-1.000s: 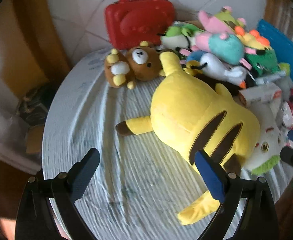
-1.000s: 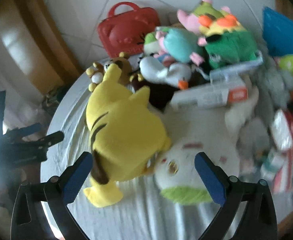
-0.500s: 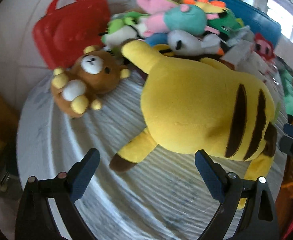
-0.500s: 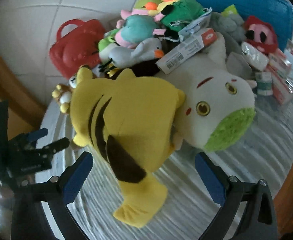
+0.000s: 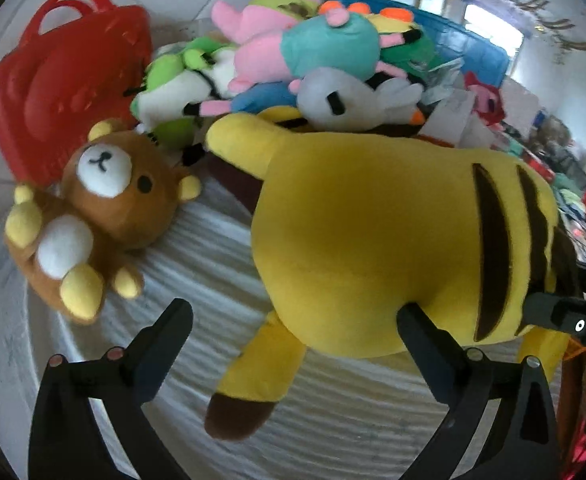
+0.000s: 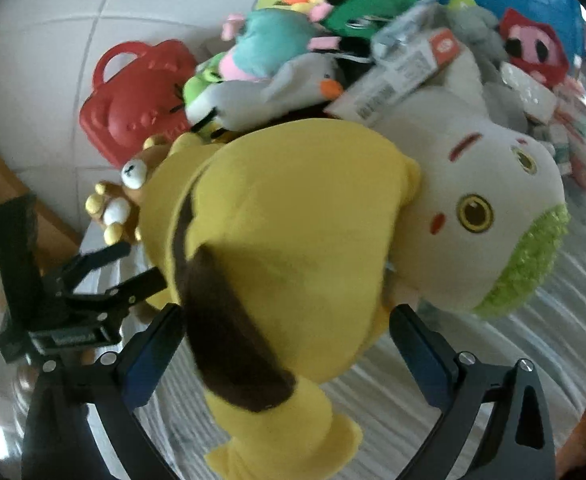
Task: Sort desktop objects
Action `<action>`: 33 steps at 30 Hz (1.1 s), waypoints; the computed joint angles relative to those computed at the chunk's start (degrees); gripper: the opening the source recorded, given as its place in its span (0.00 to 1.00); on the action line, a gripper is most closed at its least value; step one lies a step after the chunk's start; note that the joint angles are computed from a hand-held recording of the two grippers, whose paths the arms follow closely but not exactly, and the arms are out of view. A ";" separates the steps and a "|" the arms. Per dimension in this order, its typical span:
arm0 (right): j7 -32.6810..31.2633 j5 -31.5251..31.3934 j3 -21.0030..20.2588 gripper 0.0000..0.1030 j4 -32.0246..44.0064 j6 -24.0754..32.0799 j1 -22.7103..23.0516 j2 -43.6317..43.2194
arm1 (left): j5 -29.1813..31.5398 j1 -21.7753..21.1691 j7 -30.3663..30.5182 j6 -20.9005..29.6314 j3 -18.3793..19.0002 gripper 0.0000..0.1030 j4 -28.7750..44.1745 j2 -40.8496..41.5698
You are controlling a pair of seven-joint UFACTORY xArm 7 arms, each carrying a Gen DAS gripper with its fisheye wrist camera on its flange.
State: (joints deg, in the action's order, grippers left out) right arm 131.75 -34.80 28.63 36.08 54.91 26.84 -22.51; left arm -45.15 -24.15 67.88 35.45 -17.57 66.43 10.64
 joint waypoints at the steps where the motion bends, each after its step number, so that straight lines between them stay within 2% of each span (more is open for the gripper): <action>1: -1.73 0.30 -0.56 1.00 0.88 0.11 -0.18 1.64 | -0.12 0.00 0.44 0.66 -0.18 1.00 0.57 0.61; 3: -2.54 0.44 -2.16 1.00 -0.27 -1.86 -0.54 2.75 | 0.21 -0.33 0.52 1.49 -0.58 1.00 1.66 2.01; 6: 1.76 -2.62 -1.88 1.00 -4.28 -6.21 -1.53 0.78 | -0.66 0.28 0.24 4.57 -1.03 1.00 4.13 4.18; 9: 1.79 -1.99 -1.15 1.00 -4.41 -4.68 -1.32 0.77 | -0.67 0.56 -0.29 7.35 -1.39 1.00 5.89 5.89; 10: 0.75 -1.03 -0.80 1.00 -3.40 -2.58 -0.81 1.24 | -1.18 0.87 0.46 7.74 -1.59 1.00 5.45 5.45; 13: -0.44 -1.39 -0.83 1.00 -3.25 -1.45 0.02 1.27 | -6.58 3.23 5.18 12.40 -1.69 1.00 4.97 4.20; 15: 1.27 -3.28 -1.46 1.00 -6.29 -5.69 -0.42 -0.08 | -7.16 2.42 2.37 15.23 -1.42 1.00 7.91 7.04; 17: 2.76 -3.46 -1.82 1.00 -8.19 -8.30 -1.29 -0.53 | -4.04 0.10 -2.28 15.22 -1.50 1.00 10.96 10.55; 20: 3.00 -3.95 -1.30 1.00 -9.20 -8.14 -1.86 -1.43 | -6.85 1.22 -1.34 15.86 -2.84 1.00 11.59 12.09; 24: -4.05 -3.36 -1.12 1.00 -5.21 -3.20 -1.26 1.18 | -12.14 2.59 3.43 14.74 -3.63 0.90 7.98 8.98; 27: -2.44 -4.31 -0.46 0.99 -4.49 -2.26 -0.90 0.93 | -14.43 2.21 5.65 13.12 -3.01 0.85 5.25 5.33; 33: -4.54 -4.12 1.11 0.98 -0.31 4.46 1.43 -0.57 | -17.90 2.02 6.24 15.79 -0.24 0.83 1.71 -2.19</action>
